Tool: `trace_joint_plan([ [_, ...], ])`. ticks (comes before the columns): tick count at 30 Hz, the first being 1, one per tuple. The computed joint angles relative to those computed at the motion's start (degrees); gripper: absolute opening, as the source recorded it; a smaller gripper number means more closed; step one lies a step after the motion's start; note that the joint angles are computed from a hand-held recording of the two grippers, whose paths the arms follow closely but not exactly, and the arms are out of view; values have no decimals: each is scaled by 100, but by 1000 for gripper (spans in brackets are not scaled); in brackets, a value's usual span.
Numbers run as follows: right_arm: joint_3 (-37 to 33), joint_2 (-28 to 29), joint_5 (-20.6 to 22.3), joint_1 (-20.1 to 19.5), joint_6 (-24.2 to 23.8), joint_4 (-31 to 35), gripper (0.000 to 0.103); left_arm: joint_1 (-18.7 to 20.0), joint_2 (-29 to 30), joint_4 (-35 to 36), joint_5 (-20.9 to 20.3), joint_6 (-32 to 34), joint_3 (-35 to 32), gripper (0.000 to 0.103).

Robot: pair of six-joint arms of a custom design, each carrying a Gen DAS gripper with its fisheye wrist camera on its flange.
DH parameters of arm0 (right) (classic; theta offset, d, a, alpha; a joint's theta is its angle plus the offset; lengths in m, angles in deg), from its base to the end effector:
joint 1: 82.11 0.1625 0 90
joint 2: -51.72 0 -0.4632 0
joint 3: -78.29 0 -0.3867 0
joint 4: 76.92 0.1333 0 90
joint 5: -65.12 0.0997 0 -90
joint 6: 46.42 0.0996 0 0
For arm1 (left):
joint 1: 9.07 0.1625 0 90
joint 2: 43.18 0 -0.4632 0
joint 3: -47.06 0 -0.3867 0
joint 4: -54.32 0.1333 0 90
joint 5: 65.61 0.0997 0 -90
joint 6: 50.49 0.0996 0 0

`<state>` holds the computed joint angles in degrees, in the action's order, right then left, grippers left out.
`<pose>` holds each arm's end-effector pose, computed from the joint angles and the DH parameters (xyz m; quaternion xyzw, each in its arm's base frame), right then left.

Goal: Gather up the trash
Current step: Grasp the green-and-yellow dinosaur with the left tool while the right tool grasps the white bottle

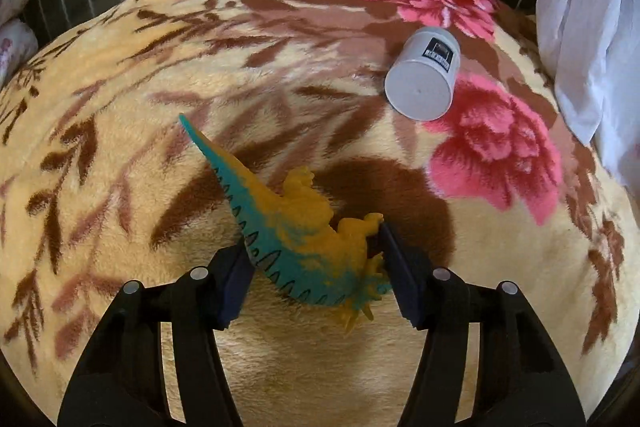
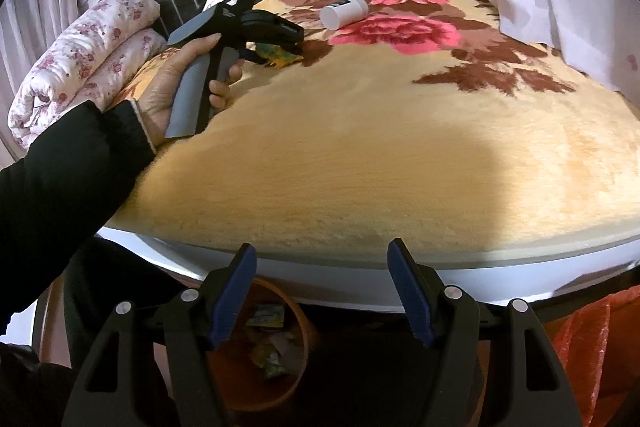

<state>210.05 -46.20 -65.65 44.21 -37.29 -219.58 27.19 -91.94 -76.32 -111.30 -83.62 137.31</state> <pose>0.2777 -0.2626 0.3667 0.1620 -0.9122 0.2741 0.2578 -0.4393 -0.5738 0.1819 0.1684 0.9107 -0.2543 0.2786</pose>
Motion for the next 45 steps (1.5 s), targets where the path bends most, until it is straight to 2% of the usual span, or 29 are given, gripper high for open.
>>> trace_joint_plan([
  [3,-52,59,-74,146,5,0,67,1,-123,-97,-142,-48,94,58],
  [8,-393,135,1,236,-372,33,67,-293,-673,216,-17,-132,518,58],
  [10,-648,264,107,147,-563,29,67,-432,-991,489,116,-321,759,58],
  [15,-1404,908,420,-328,-1099,-261,73,-849,-1778,1514,816,-984,1402,58],
  [19,-2294,1725,653,-757,-1126,-326,73,-946,-2151,1931,921,-1345,1771,58],
  [22,-3156,2411,723,-996,-889,-85,73,-881,-2129,2042,1037,-1433,1868,58],
  [24,-3742,2818,769,-1142,-527,176,73,-800,-2124,1773,953,-1355,1941,58],
  [29,-5343,3776,884,-1600,834,1338,73,-843,-2097,1421,1232,-1200,2139,58],
  [32,-6110,4270,674,-1739,1610,2077,73,-876,-2081,1293,1352,-1133,2230,58],
  [35,-6565,4616,443,-1804,2036,2527,73,-870,-2086,1198,1349,-1057,2256,58],
  [36,-6697,4732,339,-1817,2153,2676,69,-863,-2092,1171,1326,-1044,2257,58],
  [38,-6894,4908,125,-1816,2213,2936,60,-836,-2093,1136,1277,-1027,2247,58],
  [40,-6903,5010,-271,-1752,2077,2971,50,-813,-2083,1098,1261,-1021,2242,58],
  [43,-6588,4951,-640,-1650,1561,2548,49,-811,-2077,1073,1275,-1036,2252,58],
  [45,-6114,4746,-842,-1550,1176,2013,49,-820,-2072,1011,1316,-1016,2288,58],
])
